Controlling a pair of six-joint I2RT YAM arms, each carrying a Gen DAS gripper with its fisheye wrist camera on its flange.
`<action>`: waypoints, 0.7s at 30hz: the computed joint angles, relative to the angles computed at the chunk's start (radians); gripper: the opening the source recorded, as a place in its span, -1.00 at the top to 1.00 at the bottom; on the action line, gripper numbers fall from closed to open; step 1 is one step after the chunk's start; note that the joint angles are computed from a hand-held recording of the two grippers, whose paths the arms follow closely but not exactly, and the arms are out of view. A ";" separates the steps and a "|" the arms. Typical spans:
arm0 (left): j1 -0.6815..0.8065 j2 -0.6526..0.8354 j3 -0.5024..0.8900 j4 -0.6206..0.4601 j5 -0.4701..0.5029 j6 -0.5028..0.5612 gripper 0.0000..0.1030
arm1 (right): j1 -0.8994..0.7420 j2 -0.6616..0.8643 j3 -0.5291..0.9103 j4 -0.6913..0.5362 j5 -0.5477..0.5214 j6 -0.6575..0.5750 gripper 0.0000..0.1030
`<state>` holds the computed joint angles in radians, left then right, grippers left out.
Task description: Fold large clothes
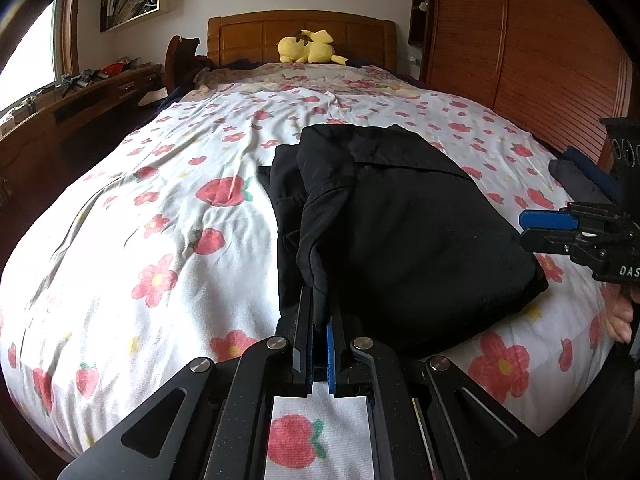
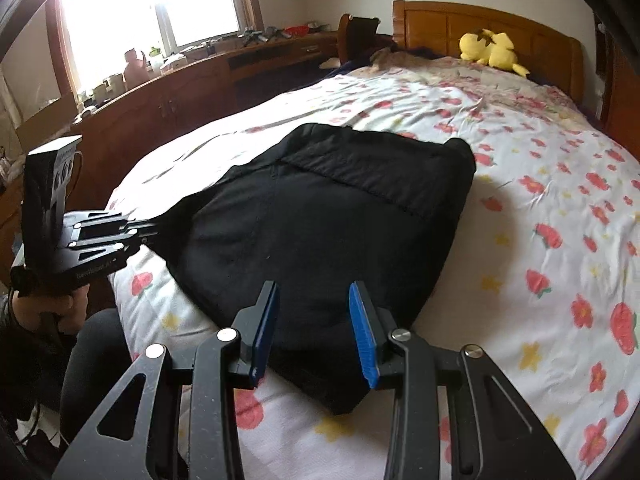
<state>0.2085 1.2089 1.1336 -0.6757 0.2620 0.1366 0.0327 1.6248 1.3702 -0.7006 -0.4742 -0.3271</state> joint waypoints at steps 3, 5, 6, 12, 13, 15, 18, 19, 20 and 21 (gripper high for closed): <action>0.010 0.003 -0.005 0.005 0.020 0.001 0.92 | 0.010 0.047 0.000 -0.006 0.045 -0.034 0.27; 0.010 0.001 -0.010 0.010 0.020 0.001 0.92 | 0.004 0.057 -0.006 0.008 0.030 -0.046 0.27; 0.009 0.000 -0.012 0.012 0.018 0.001 0.92 | 0.001 0.069 0.018 -0.014 0.023 -0.053 0.27; 0.012 -0.002 -0.015 0.015 0.021 0.001 0.92 | -0.002 0.160 0.179 -0.041 0.056 -0.022 0.27; 0.013 -0.002 -0.016 0.015 0.023 0.000 0.92 | -0.006 0.201 0.230 -0.053 0.053 -0.019 0.27; 0.012 -0.003 -0.020 0.017 0.023 -0.002 0.92 | -0.009 0.299 0.348 -0.086 0.077 -0.012 0.26; 0.009 -0.006 -0.028 0.021 0.020 -0.004 0.92 | -0.016 0.469 0.565 -0.142 0.111 0.013 0.25; 0.008 -0.007 -0.030 0.021 0.019 -0.004 0.92 | -0.019 0.525 0.643 -0.169 0.116 0.024 0.24; 0.008 -0.008 -0.033 0.023 0.019 -0.005 0.92 | -0.022 0.571 0.710 -0.194 0.115 0.031 0.23; 0.007 -0.008 -0.034 0.023 0.019 -0.005 0.92 | -0.025 0.640 0.813 -0.234 0.111 0.037 0.21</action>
